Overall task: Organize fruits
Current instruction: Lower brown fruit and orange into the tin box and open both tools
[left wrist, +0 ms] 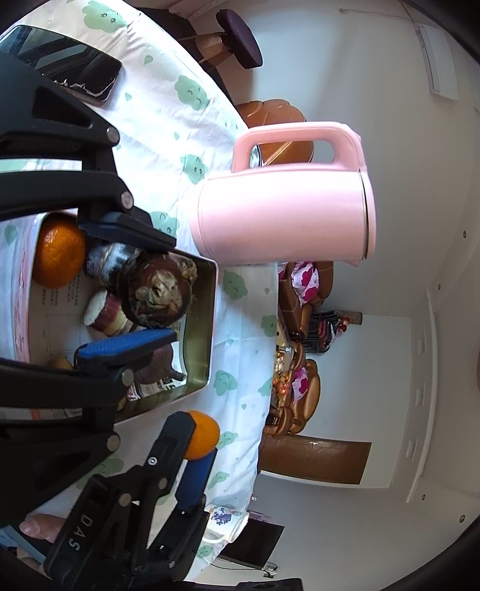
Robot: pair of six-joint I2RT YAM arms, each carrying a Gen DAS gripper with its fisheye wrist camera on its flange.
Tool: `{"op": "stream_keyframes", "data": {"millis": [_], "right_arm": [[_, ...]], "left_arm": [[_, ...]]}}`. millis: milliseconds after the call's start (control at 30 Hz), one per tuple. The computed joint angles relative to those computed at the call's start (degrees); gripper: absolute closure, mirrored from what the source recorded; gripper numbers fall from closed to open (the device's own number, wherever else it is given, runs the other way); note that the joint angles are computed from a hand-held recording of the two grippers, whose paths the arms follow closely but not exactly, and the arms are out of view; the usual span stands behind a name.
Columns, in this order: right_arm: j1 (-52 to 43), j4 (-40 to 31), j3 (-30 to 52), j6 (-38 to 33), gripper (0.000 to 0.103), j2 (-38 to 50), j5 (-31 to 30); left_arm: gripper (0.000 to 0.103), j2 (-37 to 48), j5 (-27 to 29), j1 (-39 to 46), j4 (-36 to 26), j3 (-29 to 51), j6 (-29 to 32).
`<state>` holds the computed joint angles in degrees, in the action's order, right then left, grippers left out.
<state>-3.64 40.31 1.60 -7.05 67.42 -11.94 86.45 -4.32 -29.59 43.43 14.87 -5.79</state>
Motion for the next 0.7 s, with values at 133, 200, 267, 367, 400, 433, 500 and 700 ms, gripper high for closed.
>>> {"op": "stream_keyframes", "data": {"millis": [133,200,267,367,400,433,500,700], "right_arm": [[1.6,1.4,0.6,0.9,0.061,2.7,0.7],[2.4,2.3,1.1,1.1,0.061,4.6,1.3],[2.9,3.3,1.5,1.4,0.061,6.3,1.5],[4.2,3.9,2.0,1.7,0.061,7.8,2.5],[4.6,3.9,2.2,1.8,0.061,8.3,2.7],[5.0,4.0,2.5,1.9,0.061,9.0,3.0],[5.9,3.7,3.3,2.0,0.061,10.7,3.4],[7.4,1.8,5.8,1.5,0.061,15.4,3.7]], "left_arm": [[0.059,1.3,1.0,1.2,0.2,0.4,0.1],[0.059,1.7,1.3,1.6,0.3,0.4,0.3],[0.059,1.9,1.7,2.0,0.4,0.4,0.4],[0.059,2.2,2.0,2.6,-0.1,0.7,0.7],[0.059,2.4,2.0,2.8,-0.4,0.9,0.9],[0.059,2.6,2.2,2.9,-0.8,1.1,1.1],[0.058,3.2,2.4,3.2,-1.2,1.4,1.4],[0.058,4.8,2.7,3.7,-2.0,1.9,2.3]]}}
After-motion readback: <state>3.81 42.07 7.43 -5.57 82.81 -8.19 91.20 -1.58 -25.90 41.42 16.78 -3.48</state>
